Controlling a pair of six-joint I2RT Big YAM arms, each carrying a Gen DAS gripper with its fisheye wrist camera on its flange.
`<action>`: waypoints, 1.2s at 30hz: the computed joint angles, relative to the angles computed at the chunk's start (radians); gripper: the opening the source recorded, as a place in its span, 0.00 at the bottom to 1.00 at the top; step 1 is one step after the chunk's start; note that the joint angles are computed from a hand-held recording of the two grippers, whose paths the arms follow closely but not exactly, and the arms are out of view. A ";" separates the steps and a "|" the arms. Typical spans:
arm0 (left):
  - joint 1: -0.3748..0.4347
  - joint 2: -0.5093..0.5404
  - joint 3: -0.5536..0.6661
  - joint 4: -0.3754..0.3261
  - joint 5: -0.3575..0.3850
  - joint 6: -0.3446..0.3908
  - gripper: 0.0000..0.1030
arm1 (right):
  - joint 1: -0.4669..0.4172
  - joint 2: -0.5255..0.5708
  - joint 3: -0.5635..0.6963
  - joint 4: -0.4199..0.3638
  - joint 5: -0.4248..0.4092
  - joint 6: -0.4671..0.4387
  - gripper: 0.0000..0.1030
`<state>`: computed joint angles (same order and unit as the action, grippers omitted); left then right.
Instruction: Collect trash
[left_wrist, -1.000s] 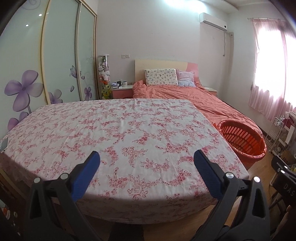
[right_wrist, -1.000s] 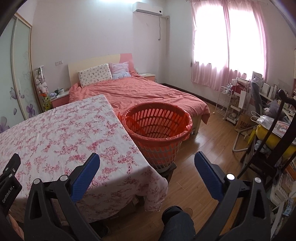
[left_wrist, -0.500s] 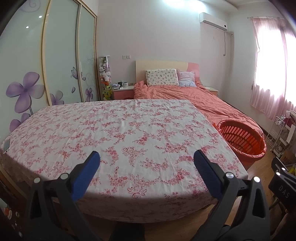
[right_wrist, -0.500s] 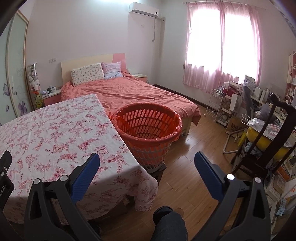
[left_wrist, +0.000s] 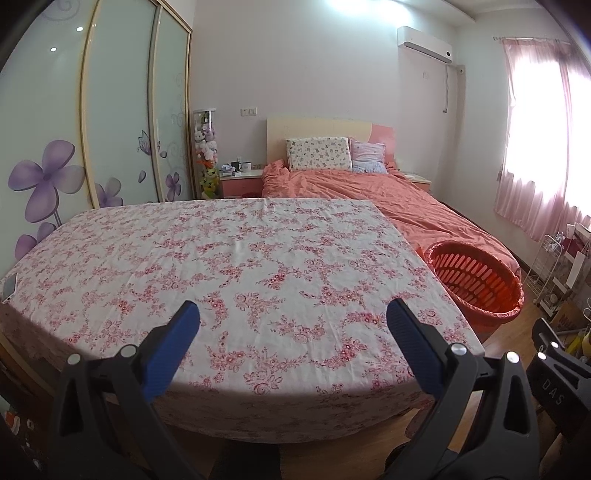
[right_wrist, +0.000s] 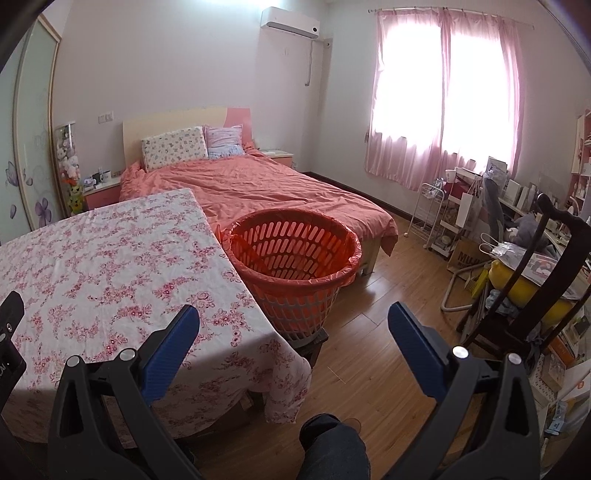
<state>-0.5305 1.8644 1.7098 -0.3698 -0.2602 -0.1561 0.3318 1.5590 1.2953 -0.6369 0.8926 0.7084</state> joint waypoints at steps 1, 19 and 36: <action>-0.002 0.000 0.001 0.000 -0.005 0.001 0.96 | 0.000 0.001 0.001 -0.001 0.001 0.000 0.98; -0.013 0.006 0.021 -0.006 -0.008 0.016 0.96 | 0.003 0.001 0.007 0.000 0.002 0.003 0.98; -0.024 0.018 0.043 -0.019 0.006 0.027 0.96 | -0.007 -0.003 0.007 -0.001 0.001 0.005 0.98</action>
